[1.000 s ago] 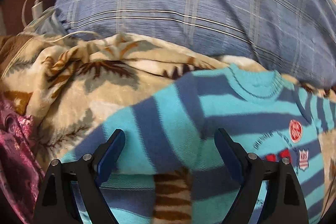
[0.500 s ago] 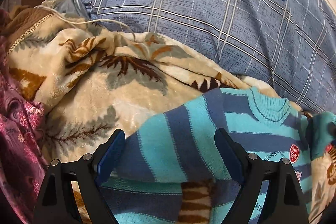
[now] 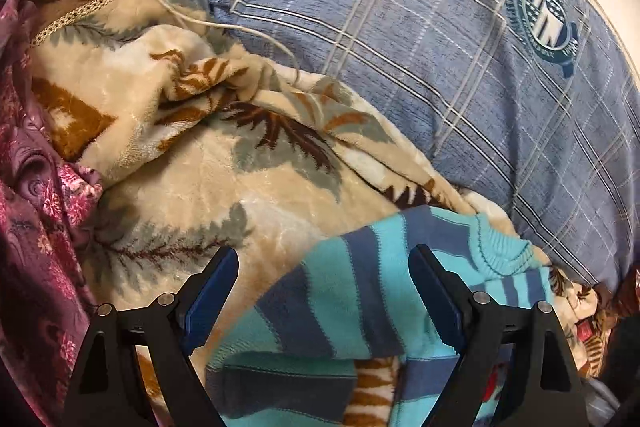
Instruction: Fold small clothes
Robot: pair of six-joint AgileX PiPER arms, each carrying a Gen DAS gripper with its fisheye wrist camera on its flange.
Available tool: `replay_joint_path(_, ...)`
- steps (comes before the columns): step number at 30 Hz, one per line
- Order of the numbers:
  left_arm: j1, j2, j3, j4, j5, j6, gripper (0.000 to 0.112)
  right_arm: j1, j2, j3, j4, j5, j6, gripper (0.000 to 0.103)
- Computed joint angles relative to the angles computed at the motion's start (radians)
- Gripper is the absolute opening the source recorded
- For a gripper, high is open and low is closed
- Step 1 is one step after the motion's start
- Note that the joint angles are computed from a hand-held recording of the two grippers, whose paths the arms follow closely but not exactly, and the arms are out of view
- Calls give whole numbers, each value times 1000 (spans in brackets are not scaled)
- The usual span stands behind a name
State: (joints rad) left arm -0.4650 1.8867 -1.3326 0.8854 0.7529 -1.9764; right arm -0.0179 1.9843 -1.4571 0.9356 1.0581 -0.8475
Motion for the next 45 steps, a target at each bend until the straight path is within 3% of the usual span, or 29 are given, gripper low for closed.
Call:
replay_joint_path(2, -17, 11, -22, 9, 4, 6, 87, -85, -46, 38, 50, 3, -58, 65)
replay_joint_path(4, -32, 32, -50, 5, -25, 38, 88, -171, -51, 33, 27, -36, 23, 70)
replay_joint_path(7, -34, 91, -124, -101, -88, 177, 88, -242, 39, -45, -42, -39, 186, 70)
replay_joint_path(10, -47, 177, -242, -190, -43, 326, 87, -267, 129, -110, -15, -41, 253, 68)
replay_joint_path(12, -51, 236, -333, -237, 15, 423, 87, -260, 161, -138, 6, -83, 276, 60)
replay_joint_path(13, -51, 264, -376, -263, 42, 470, 86, -253, 180, -171, -7, -76, 307, 44)
replay_joint_path(14, -50, 286, -410, -280, 60, 499, 87, -252, 211, -220, -8, -31, 319, 7)
replay_joint_path(18, -66, 347, -509, -264, 130, 539, 87, -261, 142, -152, 54, -84, 169, 8)
replay_joint_path(20, -71, 390, -580, -275, 183, 572, 88, -258, 139, -128, -25, -123, 191, 8)
replay_joint_path(22, -71, 398, -592, -289, 185, 582, 87, -261, 186, -157, -65, -100, 202, 6)
replay_joint_path(25, -68, 333, -521, -298, 145, 576, 83, -243, 108, -112, -99, -126, 172, 17)
replay_joint_path(28, -68, 202, -394, -244, 115, 533, 83, -213, 25, -48, -82, -120, 54, 18)
replay_joint_path(29, -74, 158, -358, -204, 152, 509, 83, -200, -3, -22, -77, -116, 14, 20)
replay_joint_path(31, -86, 79, -298, -130, 299, 469, 84, -153, -77, 59, -83, -129, -61, 24)
replay_joint_path(34, -68, -44, -165, -121, 390, 408, 84, -86, -147, 150, -73, -103, -170, 24)
replay_joint_path(36, -37, -140, -38, -152, 335, 376, 84, -12, -195, 217, -93, -109, -227, 26)
replay_joint_path(40, 9, -215, 92, -358, 173, 441, 83, 80, -252, 317, -96, -149, -253, 28)
replay_joint_path(45, 93, -242, 275, -686, -211, 487, 83, 73, -274, 377, -106, -136, -257, 34)
